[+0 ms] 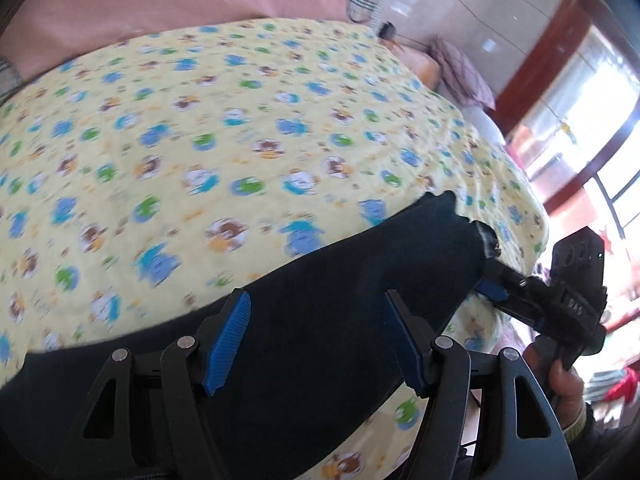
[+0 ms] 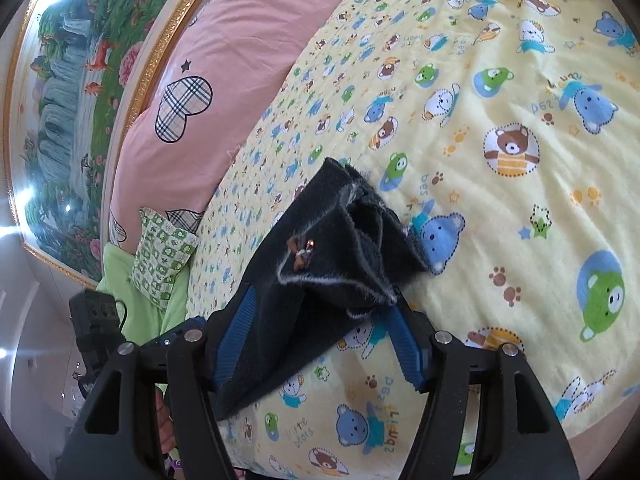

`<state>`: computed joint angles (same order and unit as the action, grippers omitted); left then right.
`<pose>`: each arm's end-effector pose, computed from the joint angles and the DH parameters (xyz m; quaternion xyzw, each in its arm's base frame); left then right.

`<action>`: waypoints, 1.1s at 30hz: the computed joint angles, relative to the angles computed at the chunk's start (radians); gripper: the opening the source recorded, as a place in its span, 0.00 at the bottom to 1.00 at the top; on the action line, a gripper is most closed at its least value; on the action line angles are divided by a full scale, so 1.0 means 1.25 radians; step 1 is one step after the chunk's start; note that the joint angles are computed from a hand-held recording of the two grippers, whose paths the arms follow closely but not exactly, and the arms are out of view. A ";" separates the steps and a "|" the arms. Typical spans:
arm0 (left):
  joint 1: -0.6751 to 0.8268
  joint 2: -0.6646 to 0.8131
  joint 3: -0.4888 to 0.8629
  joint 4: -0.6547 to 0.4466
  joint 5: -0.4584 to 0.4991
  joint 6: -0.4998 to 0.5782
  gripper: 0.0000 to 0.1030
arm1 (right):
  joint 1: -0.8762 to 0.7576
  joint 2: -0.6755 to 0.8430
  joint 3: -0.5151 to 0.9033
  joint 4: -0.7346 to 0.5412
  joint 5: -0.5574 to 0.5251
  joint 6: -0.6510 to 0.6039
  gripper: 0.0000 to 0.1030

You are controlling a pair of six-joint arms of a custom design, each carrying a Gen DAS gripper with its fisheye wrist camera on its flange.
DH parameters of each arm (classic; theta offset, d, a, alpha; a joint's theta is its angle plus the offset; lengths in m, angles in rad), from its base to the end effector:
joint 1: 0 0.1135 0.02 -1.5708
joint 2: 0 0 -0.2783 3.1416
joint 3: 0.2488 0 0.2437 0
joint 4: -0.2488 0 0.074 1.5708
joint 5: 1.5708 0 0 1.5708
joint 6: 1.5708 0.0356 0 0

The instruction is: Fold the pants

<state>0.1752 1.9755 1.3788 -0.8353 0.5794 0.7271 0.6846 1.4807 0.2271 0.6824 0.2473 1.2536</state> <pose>0.3707 0.0458 0.1834 0.2795 0.9145 -0.2275 0.1841 0.1736 0.1304 0.1263 0.3012 0.8194 0.3308 0.3584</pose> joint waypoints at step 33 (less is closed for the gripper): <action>-0.207 0.298 0.406 -0.359 0.148 0.117 0.11 | -0.008 0.154 -0.144 0.465 -0.044 -0.070 0.17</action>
<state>-0.0830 2.3476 1.8862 -1.2835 0.7648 0.8738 0.6750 1.6736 0.0470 1.2632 0.1924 1.1662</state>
